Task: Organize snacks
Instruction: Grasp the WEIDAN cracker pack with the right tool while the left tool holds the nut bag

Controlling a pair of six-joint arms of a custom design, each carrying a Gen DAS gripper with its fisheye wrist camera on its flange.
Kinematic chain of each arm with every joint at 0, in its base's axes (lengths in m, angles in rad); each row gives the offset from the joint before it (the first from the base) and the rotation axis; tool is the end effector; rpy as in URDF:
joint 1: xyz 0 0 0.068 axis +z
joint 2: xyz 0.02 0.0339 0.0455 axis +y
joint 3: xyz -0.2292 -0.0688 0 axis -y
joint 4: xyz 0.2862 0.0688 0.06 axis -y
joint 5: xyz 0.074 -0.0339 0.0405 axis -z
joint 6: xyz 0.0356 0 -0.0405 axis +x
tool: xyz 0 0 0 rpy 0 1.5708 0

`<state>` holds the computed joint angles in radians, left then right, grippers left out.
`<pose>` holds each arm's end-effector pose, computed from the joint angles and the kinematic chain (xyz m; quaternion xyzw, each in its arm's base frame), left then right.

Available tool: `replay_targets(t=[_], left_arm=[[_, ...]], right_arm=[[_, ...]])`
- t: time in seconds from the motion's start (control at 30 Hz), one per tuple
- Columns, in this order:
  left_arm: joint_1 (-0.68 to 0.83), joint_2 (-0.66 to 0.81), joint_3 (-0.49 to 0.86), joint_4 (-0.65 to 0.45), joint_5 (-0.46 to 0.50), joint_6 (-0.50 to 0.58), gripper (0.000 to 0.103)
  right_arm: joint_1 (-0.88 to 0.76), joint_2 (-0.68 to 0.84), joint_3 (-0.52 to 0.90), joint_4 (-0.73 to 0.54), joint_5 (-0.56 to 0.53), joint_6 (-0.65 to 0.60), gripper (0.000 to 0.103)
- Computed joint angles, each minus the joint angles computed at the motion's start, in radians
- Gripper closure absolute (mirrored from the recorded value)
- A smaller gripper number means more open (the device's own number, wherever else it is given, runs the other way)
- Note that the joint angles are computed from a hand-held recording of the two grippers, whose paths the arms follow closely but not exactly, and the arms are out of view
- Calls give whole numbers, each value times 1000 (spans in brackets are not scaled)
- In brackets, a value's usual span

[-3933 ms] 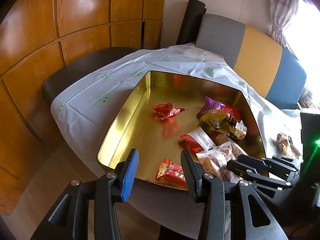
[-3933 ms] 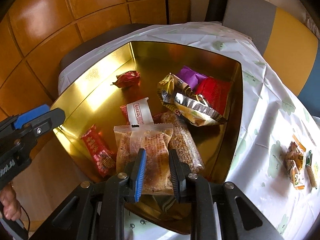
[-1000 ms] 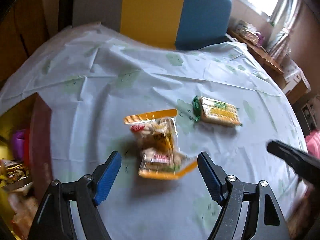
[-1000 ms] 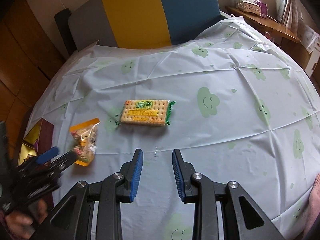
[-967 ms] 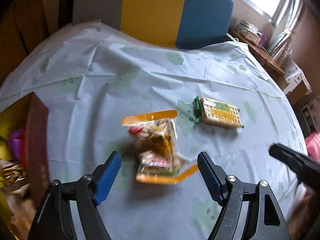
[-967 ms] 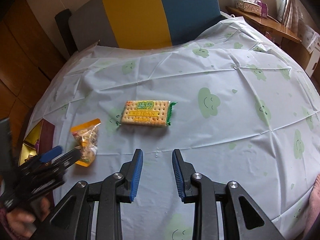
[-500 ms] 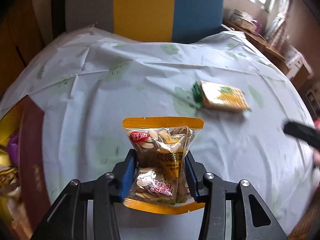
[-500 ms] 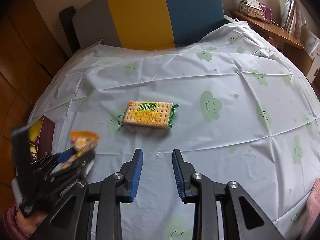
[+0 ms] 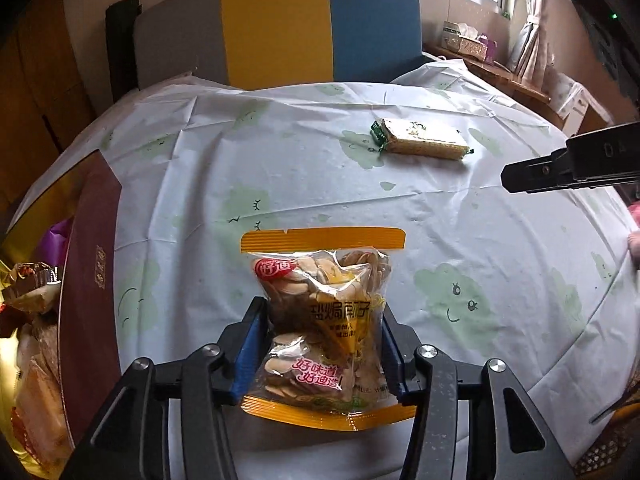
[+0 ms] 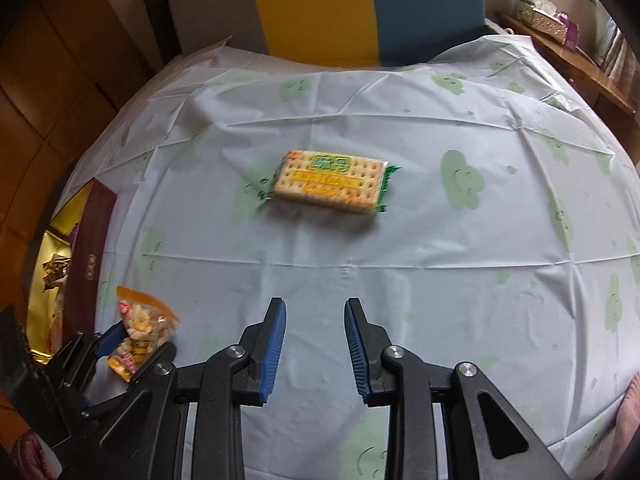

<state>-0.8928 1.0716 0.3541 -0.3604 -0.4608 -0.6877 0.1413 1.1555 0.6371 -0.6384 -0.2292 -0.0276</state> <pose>0.1475 -0.1579 0.0785 0.0412 0.9449 -0.0129 0.3245 0.2459 0.0432 0.1340 -0.1054 0.9668 0.1233 0.1975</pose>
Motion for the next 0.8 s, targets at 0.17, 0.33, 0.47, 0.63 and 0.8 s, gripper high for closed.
replay_targets(t=[0.17, 0.33, 0.47, 0.63, 0.8], left_arm=[[-13, -35, -34, 22, -20, 6, 50], [-11, -66, -64, 52, -16, 2, 49], [-22, -84, -86, 69, -32, 1, 48], [-30, -68, -81, 76, -46, -8, 48], [-43, -58, -81, 85, -60, -14, 47]], right_arm=[[52, 66, 104, -46, 48, -72, 62], [115, 237, 232, 9, 165, -268, 58], [152, 422, 361, 32, 276, -414, 56], [173, 583, 491, 13, 327, -525, 49], [175, 701, 606, -24, 334, -589, 42]])
